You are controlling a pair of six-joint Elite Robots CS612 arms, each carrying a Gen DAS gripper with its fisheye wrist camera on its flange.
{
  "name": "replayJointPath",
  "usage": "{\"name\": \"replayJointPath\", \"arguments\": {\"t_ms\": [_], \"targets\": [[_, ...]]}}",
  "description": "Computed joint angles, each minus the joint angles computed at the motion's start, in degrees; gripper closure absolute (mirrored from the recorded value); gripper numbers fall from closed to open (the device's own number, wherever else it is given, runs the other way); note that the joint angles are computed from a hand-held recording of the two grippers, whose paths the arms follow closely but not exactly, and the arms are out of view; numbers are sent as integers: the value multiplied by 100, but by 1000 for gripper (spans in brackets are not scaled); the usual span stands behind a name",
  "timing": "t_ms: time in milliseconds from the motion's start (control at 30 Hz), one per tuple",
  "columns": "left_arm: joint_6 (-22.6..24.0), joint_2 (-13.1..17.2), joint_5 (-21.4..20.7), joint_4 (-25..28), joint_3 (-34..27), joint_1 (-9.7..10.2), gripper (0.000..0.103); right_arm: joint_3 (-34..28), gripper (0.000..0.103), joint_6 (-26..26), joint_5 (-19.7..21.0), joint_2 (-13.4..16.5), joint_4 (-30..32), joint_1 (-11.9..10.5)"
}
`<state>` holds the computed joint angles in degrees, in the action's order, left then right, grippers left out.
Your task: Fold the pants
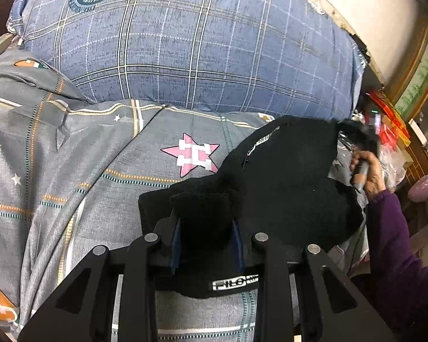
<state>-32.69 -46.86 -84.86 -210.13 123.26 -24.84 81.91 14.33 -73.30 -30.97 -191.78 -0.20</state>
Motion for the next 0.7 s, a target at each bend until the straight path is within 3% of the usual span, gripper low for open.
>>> {"name": "replayJointPath", "arguments": {"t_ms": [100, 233, 400, 467, 500, 600, 700], "targets": [[117, 16, 136, -336, 219, -156, 76, 577, 99, 474, 607, -151, -1436, -267], [155, 99, 44, -529, 466, -343, 76, 1466, 99, 298, 615, -499, -1656, -532], [330, 320, 122, -725, 670, -571, 76, 2784, 100, 235, 946, -892, -2192, -1037], [346, 363, 97, -600, 681, -602, 75, 3213, 101, -34, 833, -1053, -2080, -1143], [372, 375, 193, -495, 685, -630, 74, 3397, 97, -232, 791, -1133, -1913, -1205], [340, 391, 187, -530, 691, -594, 73, 3674, 94, -599, 757, -1368, -1029, -1351], [324, 313, 223, -577, 703, -572, 72, 3731, 89, -699, 593, -1469, -954, -1342]]}}
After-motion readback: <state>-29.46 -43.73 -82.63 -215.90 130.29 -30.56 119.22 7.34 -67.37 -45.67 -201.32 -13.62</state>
